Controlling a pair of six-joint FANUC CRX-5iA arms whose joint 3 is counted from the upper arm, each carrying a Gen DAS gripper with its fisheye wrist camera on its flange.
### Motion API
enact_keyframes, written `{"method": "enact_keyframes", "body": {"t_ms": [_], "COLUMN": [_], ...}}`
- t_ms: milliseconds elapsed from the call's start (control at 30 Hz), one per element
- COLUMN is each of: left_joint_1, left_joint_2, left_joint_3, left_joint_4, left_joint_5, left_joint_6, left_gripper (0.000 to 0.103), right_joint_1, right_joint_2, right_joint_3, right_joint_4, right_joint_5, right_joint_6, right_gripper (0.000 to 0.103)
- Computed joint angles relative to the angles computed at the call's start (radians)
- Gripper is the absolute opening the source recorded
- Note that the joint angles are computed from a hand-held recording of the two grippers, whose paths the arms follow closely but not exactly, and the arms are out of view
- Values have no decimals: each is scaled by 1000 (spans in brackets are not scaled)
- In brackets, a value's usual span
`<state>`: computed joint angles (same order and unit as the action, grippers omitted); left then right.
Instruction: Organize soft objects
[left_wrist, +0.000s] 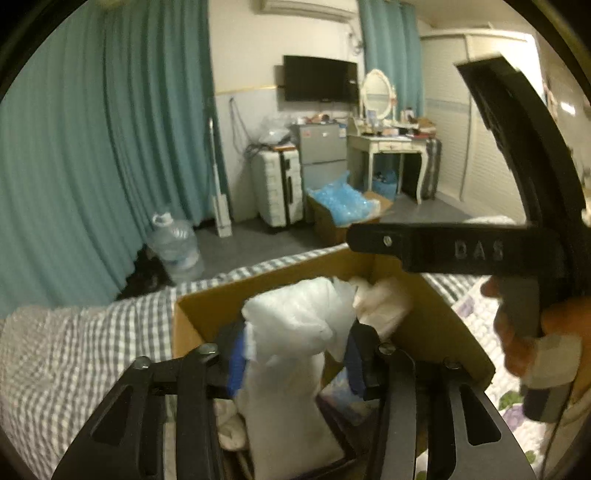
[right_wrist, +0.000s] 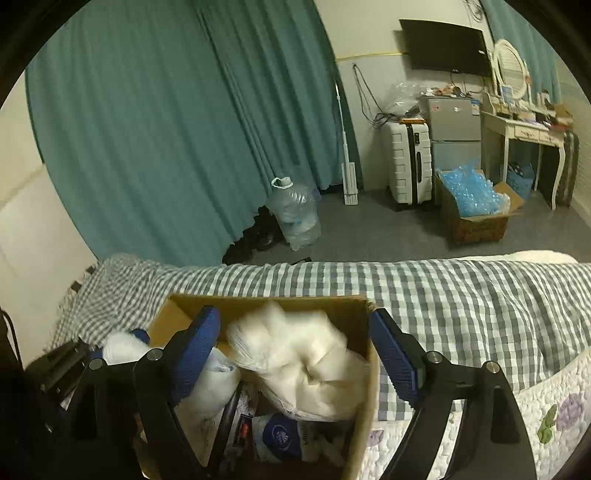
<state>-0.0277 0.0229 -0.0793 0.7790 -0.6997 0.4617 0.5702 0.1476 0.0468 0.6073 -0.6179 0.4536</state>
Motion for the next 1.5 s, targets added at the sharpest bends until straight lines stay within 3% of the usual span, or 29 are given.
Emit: {"method": "enact_keyframes", "body": {"t_ms": [67, 100, 167, 300, 467, 633, 700, 967, 1100, 1233, 1367, 1500], "left_joint_1": [-20, -30, -39, -27, 27, 82, 110, 213, 235, 185, 153, 109], "left_joint_2": [-15, -28, -47, -78, -161, -316, -365, -535, -572, -600, -618, -616], "left_joint_3": [-14, -28, -47, -28, -38, -105, -129, -251, -324, -403, -499, -570], "left_joint_4": [-27, -36, -33, -51, 56, 209, 280, 505, 593, 632, 692, 673], "left_joint_5": [40, 68, 99, 74, 5, 33, 42, 83, 87, 209, 257, 347], "left_joint_6": [3, 7, 10, 78, 49, -48, -90, -217, -289, -348, -432, -456], "left_gripper": [78, 81, 81, 81, 81, 83, 98, 101, 102, 102, 102, 102], "right_joint_1": [-3, -1, 12, 47, 127, 271, 345, 592, 651, 659, 637, 583], "right_joint_2": [-10, -22, -50, -126, -219, -308, -335, -334, -336, -321, -342, -345], "right_joint_3": [-4, -19, -44, -92, -111, -116, -117, -97, -133, -178, -263, -385], "right_joint_4": [7, 33, 76, 160, 253, 412, 512, 771, 822, 873, 854, 852], "right_joint_5": [-16, -21, -44, -116, -248, -399, -459, -699, -722, -727, -649, -582], "right_joint_6": [-7, -32, -69, -137, -174, -230, -265, -275, -305, -316, -395, -532], "right_gripper": [83, 83, 83, 84, 89, 94, 99, 102, 102, 102, 102, 103]}}
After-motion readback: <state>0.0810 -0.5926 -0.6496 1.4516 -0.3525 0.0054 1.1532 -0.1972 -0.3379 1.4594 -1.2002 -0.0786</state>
